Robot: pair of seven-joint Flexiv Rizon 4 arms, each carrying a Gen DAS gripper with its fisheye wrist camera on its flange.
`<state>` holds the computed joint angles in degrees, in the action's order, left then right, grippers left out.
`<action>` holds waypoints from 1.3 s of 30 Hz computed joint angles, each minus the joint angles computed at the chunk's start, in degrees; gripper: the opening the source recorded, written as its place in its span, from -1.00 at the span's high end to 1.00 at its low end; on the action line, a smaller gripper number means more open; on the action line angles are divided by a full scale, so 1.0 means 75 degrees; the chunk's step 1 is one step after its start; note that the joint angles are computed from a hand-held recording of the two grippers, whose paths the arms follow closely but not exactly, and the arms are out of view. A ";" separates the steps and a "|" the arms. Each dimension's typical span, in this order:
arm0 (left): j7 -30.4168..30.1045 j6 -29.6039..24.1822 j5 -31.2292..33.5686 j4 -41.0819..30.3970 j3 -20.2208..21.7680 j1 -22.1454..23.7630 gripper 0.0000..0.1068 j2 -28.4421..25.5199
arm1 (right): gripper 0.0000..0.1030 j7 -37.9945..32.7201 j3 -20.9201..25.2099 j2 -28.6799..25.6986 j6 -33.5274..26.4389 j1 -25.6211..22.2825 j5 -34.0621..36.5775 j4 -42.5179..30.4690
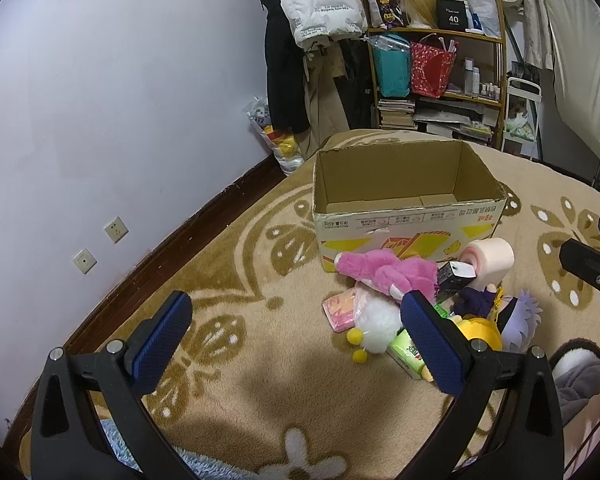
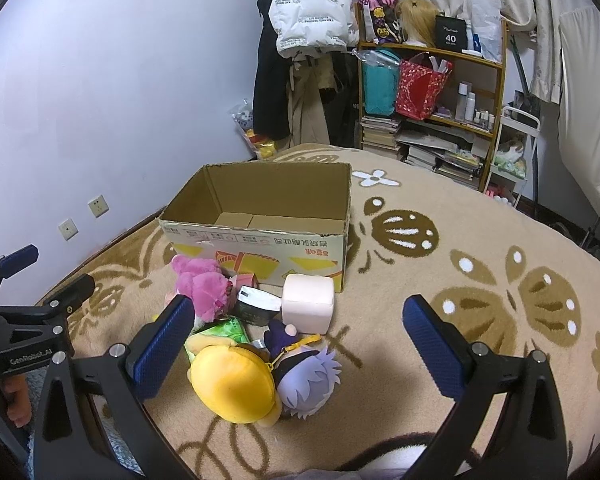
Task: Organize soft objects
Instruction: 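Move both tools forward toward the pile beside the cardboard box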
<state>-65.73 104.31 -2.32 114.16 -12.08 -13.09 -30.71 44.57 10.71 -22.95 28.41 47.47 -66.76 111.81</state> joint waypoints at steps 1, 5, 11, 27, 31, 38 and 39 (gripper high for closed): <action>0.0018 -0.0070 0.0002 -0.0036 -0.0029 0.0017 -0.93 -0.0017 | -1.00 0.0025 0.0002 0.0007 0.0037 -0.0014 -0.0006 0.0022; 0.0133 -0.0604 -0.0097 -0.0314 -0.0210 0.0105 -0.93 -0.0104 | -1.00 0.0177 -0.0010 0.0041 0.0350 -0.0147 -0.0027 0.0153; 0.0307 -0.1297 -0.0447 -0.0858 -0.0369 0.0079 -0.93 -0.0413 | -1.00 0.0165 -0.0127 0.0027 0.0925 -0.0468 -0.0092 0.0205; 0.0135 -0.2565 -0.0541 -0.2828 0.0836 -0.1331 -0.93 -0.1497 | -1.00 -0.0602 -0.0575 -0.0462 0.2370 -0.1118 0.0377 0.0016; 0.0028 -0.3105 -0.0504 -0.3262 0.0949 -0.1495 -0.93 -0.1745 | -0.96 -0.0793 -0.0706 -0.0625 0.2728 -0.1231 0.0588 -0.0061; -0.0138 -0.3928 -0.0573 -0.3979 0.0798 -0.1486 -0.92 -0.2187 | -0.74 -0.0554 -0.0972 -0.0828 0.3600 -0.1410 0.0743 0.0049; -0.0127 -0.3972 -0.0586 -0.4016 0.0743 -0.1466 -0.92 -0.2240 | -0.74 -0.0489 -0.1010 -0.0831 0.3675 -0.1396 0.0732 0.0083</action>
